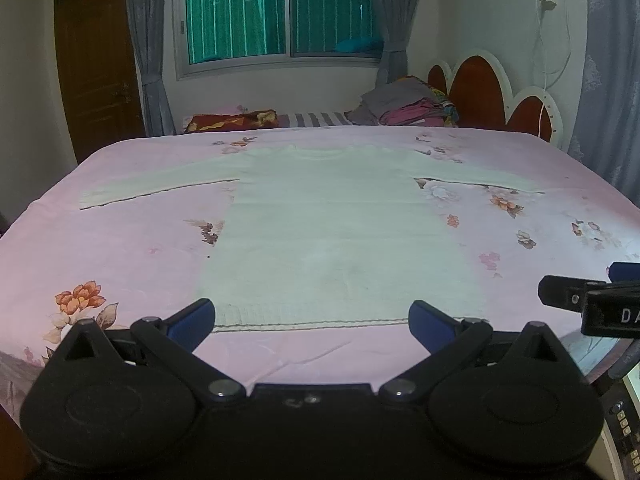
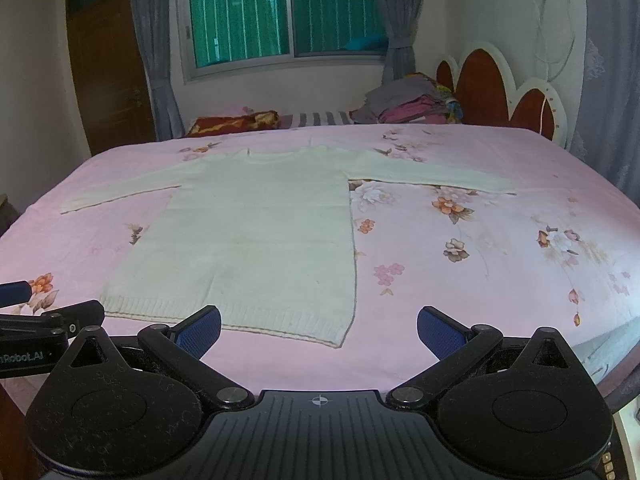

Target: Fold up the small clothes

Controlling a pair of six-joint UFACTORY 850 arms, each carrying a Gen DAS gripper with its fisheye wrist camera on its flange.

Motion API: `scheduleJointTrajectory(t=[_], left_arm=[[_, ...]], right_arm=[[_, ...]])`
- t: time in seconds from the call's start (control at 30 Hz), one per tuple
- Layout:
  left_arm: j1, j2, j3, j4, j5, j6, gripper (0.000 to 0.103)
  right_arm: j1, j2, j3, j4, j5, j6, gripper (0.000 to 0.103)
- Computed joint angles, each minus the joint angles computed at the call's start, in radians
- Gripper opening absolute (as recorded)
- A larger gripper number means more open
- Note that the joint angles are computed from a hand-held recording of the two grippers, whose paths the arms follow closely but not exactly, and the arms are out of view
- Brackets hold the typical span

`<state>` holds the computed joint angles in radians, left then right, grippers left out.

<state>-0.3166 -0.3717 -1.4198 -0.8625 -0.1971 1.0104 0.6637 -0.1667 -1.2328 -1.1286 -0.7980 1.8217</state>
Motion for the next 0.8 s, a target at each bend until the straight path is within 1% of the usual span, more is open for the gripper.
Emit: scheduleJointTrajectory(t=[0.1,0.27,0.8], left_arm=[[-0.003,-0.002,-0.004,0.034,0.006,-0.034,0.103],[-0.001,-0.002,-0.006,0.042,0.006,-0.043,0.103],[-0.002,-0.001,-0.002,0.024,0.012,-0.025,0.103]], right_arm=[[-0.003,-0.004,-0.005,-0.002,0.005,-0.002,0.103],[-0.005,-0.006,-0.004,-0.004,0.013,-0.002,0.103],[-0.004,-0.008,-0.005,-0.008,0.015,0.003,0.103]])
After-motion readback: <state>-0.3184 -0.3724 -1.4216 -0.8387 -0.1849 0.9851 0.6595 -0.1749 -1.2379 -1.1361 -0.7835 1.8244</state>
